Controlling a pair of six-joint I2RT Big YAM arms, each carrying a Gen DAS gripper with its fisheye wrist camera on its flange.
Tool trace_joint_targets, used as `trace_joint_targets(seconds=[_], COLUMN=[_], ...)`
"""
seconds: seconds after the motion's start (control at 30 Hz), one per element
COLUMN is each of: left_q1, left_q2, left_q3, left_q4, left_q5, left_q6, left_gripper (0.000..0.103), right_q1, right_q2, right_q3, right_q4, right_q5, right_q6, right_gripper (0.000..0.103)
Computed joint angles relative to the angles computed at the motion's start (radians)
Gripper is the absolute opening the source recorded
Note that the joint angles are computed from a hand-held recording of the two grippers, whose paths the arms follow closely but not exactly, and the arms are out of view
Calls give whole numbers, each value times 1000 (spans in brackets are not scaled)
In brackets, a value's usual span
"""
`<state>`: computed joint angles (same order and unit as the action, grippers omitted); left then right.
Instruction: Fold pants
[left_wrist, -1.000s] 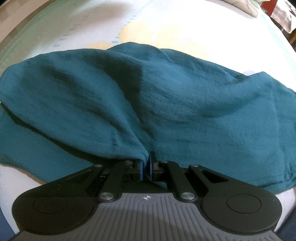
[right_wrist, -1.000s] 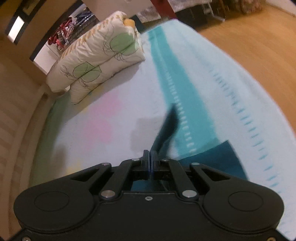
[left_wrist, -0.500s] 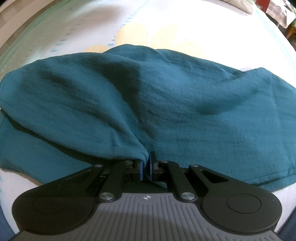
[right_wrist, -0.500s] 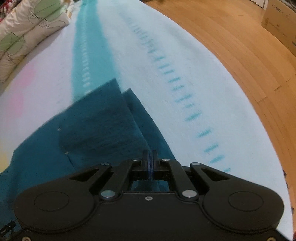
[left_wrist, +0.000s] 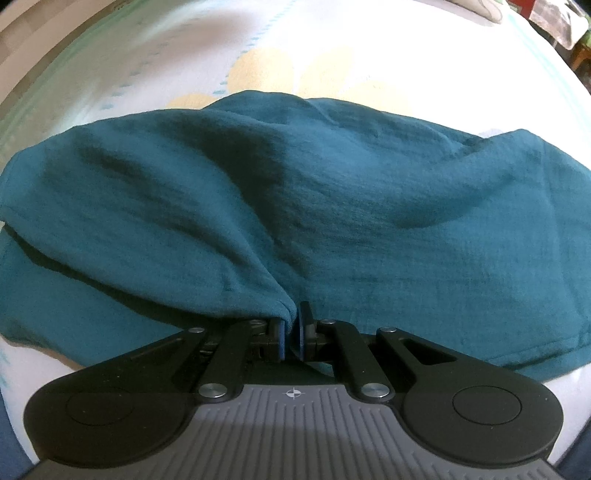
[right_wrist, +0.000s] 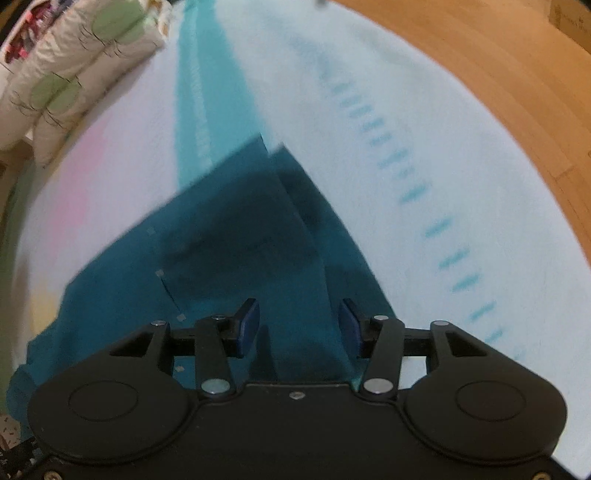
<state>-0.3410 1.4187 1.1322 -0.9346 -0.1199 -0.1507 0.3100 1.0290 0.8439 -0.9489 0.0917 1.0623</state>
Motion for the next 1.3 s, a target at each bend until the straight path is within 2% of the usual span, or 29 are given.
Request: trace_joint_targets(seconds=[0.07, 0.13, 0.17, 0.37, 0.53, 0.63, 0.7, 0.8, 0.87, 0.93, 0.97, 1.03, 1.07, 1.1, 1.17, 1.23, 1.3], left_q1=[-3, -5, -6, 18, 32, 33, 44, 64, 75, 76, 77, 76, 77, 78, 76, 74, 72], left_q2=[-3, -5, -6, -34, -25, -36, -44, -53, -60, -71, -78, -95, -100, -103, -103, -95, -85], left_q3=[-2, -4, -3, -16, -14, -20, -27, -30, -27, -22, -20, -13, -9, -5, 2, 7, 4], left_q4=[1, 0, -2, -1, 5, 7, 7, -12, -34, -53, -61, -82, -91, -99, -105, -84, -47], left_q5=[-5, -4, -3, 47, 77, 81, 100, 139, 162, 174, 175, 175, 182, 188, 187, 179, 163], left_q6=[3, 4, 7, 31, 16, 26, 36, 54, 90, 124, 144, 185, 204, 220, 235, 223, 181], left_gripper=[7, 7, 7, 7, 7, 7, 7, 8, 10, 10, 10, 11, 11, 11, 11, 11, 11], right_q1=[11, 25, 29, 76, 121, 129, 124, 96, 73, 57, 51, 57, 60, 65, 77, 68, 30], right_q2=[16, 36, 40, -30, -65, -46, -30, -23, -8, -1, 1, -9, -19, -30, -29, -37, -22], right_q3=[3, 20, 29, 71, 200, 251, 240, 158, 103, 66, 57, 58, 65, 74, 107, 113, 113], right_q4=[9, 5, 4, -5, -25, -86, -146, -169, -163, -138, -132, -143, -143, -141, -142, -108, -44], right_q5=[-8, 1, 3, 85, 156, 190, 204, 149, 117, 95, 97, 131, 148, 173, 244, 283, 262], right_q6=[12, 2, 3, 27, -74, -102, -87, -24, -1, 21, 40, 66, 57, 45, 20, -36, -91], right_gripper=[55, 25, 14, 12, 12, 12, 12, 12, 13, 19, 28, 29, 30, 41, 55, 58, 58])
